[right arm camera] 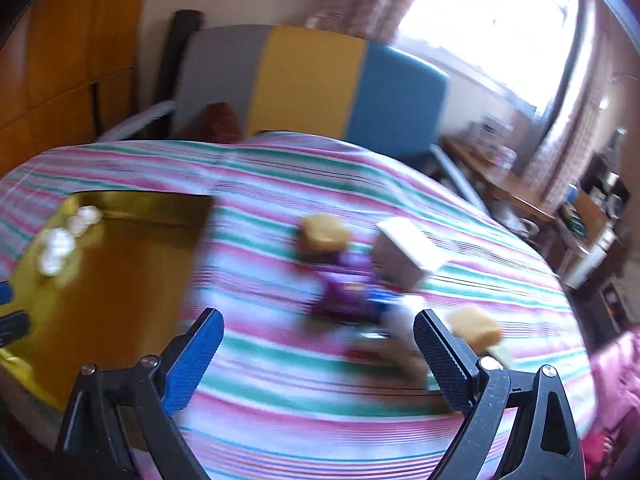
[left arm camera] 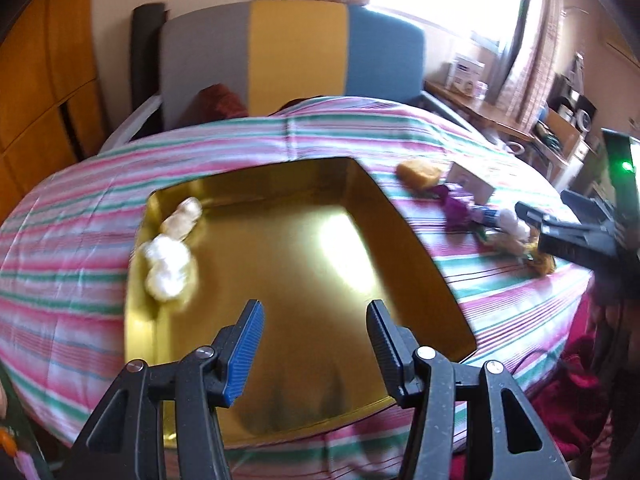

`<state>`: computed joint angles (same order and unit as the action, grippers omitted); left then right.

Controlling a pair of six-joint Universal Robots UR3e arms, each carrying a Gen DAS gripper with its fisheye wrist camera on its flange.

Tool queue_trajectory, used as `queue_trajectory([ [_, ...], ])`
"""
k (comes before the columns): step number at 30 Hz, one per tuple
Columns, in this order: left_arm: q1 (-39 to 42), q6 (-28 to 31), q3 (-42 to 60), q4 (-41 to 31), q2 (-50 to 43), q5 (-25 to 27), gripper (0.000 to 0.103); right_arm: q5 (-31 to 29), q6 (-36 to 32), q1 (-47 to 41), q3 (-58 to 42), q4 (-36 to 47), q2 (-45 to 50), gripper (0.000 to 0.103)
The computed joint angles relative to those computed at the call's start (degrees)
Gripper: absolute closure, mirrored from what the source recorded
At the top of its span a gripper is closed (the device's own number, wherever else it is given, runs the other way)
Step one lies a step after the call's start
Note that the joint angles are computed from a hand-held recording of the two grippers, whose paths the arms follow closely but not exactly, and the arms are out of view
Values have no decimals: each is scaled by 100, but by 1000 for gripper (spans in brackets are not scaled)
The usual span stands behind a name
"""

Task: Organize objects
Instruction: 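Move the left gripper to the purple snack packet and grasp it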

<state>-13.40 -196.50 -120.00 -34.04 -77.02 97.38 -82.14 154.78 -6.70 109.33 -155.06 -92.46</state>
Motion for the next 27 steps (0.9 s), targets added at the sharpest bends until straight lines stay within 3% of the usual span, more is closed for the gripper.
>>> queue_trajectory([
  [8,-615,102,1541,59,-1521,-86,49,227,349,-1569,-598,-492,1018,4],
  [12,-845,194,2578,-145,-2392,-113,49,752,869,-2022,-922,166,1211,4],
  [18,-978,190,4321,-726,-3809,-415,56,1060,981,-2196,-948,495,1099,4],
  [27,-1060,-226,7229,-1953,-5940,-555,53,1438,1083,-2447,-1026,740,1084,4],
])
